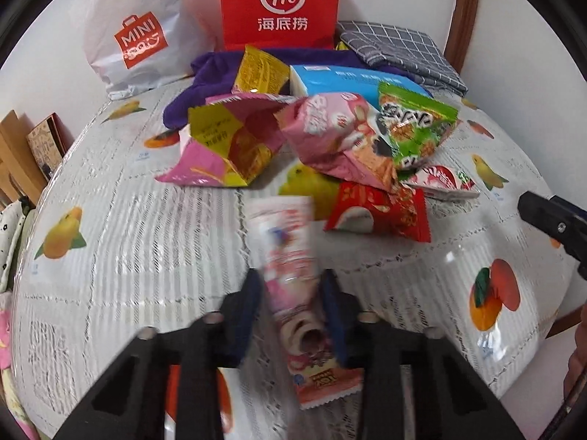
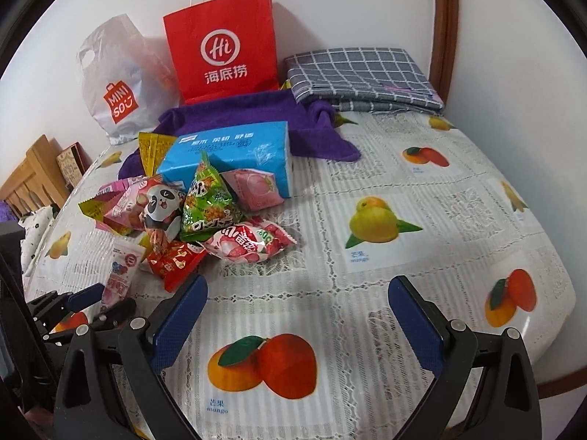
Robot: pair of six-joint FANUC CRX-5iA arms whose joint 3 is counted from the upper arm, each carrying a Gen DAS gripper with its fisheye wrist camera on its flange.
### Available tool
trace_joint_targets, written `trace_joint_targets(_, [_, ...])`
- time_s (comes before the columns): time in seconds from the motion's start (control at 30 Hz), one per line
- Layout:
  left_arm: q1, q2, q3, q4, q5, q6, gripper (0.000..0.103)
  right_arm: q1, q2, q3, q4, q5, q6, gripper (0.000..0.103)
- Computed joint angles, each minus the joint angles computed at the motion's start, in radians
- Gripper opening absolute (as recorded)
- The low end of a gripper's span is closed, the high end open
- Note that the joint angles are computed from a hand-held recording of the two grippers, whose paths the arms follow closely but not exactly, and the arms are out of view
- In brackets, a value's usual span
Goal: Organize snacks
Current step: 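Grasp the pink stick-shaped snack with the left tool while the right tool approaches the pile, then grasp the red-and-white candy packet with the right tool while the left tool holds the pink snack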
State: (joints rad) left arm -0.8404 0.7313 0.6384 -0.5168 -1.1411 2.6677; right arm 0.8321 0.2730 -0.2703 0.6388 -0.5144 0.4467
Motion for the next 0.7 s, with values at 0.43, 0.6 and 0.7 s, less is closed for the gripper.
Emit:
trace_joint_targets(0.43, [0.05, -0.03, -0.055, -0.015, 0.046, -0.029, 0.026, -0.024, 0.079, 0.045, 0.085, 0.01, -0.029, 0.094])
trace_joint_targets(0.6, [0.054, -0.044, -0.088, -0.032, 0.092, 0.001, 0.027, -0.033, 0.121, 0.097, 0.018, 0.01, 0.047, 0.094])
trace_joint_targets(0.7, [0.055, -0.056, -0.111, -0.041, 0.122, 0.02, 0.027, -0.032, 0.156, 0.145, -0.043, -0.019, 0.113, 0.094])
